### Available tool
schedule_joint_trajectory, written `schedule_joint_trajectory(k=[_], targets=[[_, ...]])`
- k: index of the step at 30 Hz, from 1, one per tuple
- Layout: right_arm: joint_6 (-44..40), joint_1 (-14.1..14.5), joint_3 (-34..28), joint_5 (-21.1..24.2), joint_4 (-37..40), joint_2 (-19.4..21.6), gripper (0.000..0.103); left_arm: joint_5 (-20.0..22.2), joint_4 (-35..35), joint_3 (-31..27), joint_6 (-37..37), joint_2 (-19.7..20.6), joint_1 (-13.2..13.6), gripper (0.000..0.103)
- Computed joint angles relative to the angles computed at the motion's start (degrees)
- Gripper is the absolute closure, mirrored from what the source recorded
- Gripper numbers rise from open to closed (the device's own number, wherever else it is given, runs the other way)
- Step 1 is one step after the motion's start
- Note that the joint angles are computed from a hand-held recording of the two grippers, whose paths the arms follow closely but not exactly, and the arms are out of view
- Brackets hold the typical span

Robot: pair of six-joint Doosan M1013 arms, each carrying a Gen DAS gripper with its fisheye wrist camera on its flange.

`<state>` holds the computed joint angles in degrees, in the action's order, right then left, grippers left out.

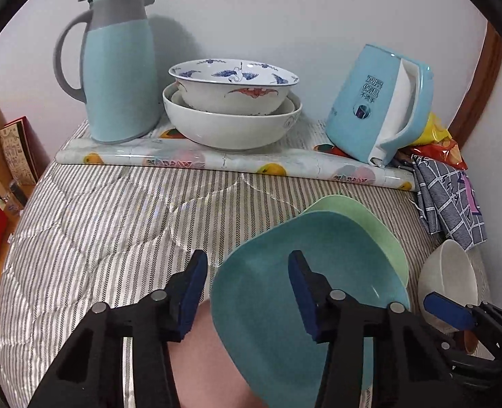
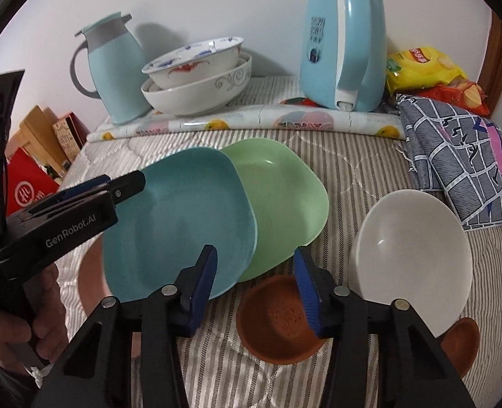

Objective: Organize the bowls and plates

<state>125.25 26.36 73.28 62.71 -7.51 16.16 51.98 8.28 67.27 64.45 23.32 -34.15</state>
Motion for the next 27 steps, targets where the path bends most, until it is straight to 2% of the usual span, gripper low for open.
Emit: schedule_joint_trajectory(k=[2,7,9,10,11,13,27], targets=[[0.30,0.09,-0.53,1.03,-0.51,0.57,0.060,0.20,-0.73,-0.28,0.62,0.42,0.15,0.058],[-0.15,0.00,-1.38,2.80,-0.01,1.68,0.068,1.27,-2.14,-0.78,1.08,1.12,0.52,0.071],[0.04,0.02,-1.64,3.29,-0.09,2.10,0.075,1.41,-3.08,-0.75,1.15,1.18,0.81,0.075],[-0.35,-0.06,-1.64,3.19,0.45,2.23,0.084,1.33,-3.42,-0.63,1.18,1.13,0.92,0.080],[-0.56,-0.16,-1.56,3.01,0.89,2.27,0.088,1.35,-3.83,-0.53,1.32,1.11,1.01,0.083],[0.37,0.04,-1.53,2.99,-0.21,2.36,0.089,1.54,-3.02,-0.41,1.00,1.06,0.87,0.090],[2.86,1.14,-1.71,1.61,-4.30,1.36,0.093,0.51,-1.77,2.39,-2.09,-1.56,0.50,0.092]])
